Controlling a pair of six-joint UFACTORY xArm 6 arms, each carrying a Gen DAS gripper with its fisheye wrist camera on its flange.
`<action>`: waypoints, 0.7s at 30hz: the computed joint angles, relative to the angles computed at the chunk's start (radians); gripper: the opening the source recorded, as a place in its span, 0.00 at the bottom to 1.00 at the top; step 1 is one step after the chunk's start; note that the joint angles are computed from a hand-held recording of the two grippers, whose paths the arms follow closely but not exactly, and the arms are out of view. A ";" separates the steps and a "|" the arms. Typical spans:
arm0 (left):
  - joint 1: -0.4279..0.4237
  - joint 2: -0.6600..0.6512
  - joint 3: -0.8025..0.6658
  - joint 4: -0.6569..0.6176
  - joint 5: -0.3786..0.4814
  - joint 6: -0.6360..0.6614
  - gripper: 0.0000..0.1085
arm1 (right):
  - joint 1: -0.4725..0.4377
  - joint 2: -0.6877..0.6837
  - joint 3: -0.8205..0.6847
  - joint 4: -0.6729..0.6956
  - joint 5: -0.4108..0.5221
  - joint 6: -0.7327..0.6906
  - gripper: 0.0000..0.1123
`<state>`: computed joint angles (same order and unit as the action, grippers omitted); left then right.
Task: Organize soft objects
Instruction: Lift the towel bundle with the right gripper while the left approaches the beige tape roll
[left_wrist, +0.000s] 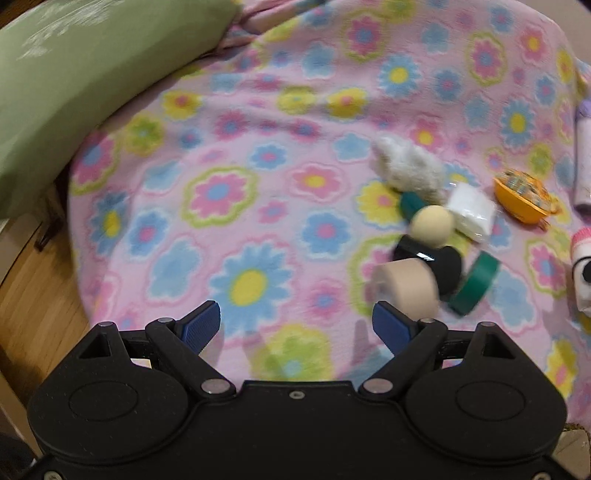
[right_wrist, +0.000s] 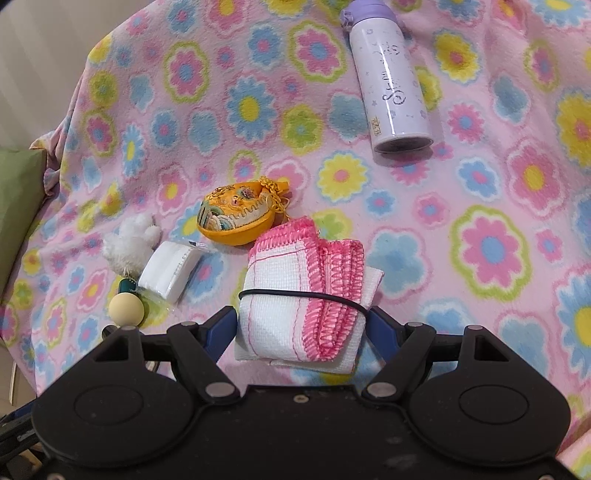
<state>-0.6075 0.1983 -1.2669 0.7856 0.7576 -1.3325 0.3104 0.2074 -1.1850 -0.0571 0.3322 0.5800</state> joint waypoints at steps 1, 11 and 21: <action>-0.008 0.017 -0.022 0.009 0.003 0.011 0.79 | 0.000 -0.002 0.003 0.002 0.001 0.001 0.68; -0.027 0.198 -0.229 -0.042 -0.045 0.128 0.79 | -0.002 -0.027 0.044 0.044 -0.008 -0.019 0.68; 0.022 0.234 -0.262 -0.095 -0.132 0.168 0.84 | -0.004 -0.034 0.057 0.074 -0.021 -0.037 0.68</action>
<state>-0.5855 0.4324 -1.5287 0.6908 0.6257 -1.1645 0.3068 0.1733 -1.1276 0.0171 0.3116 0.5434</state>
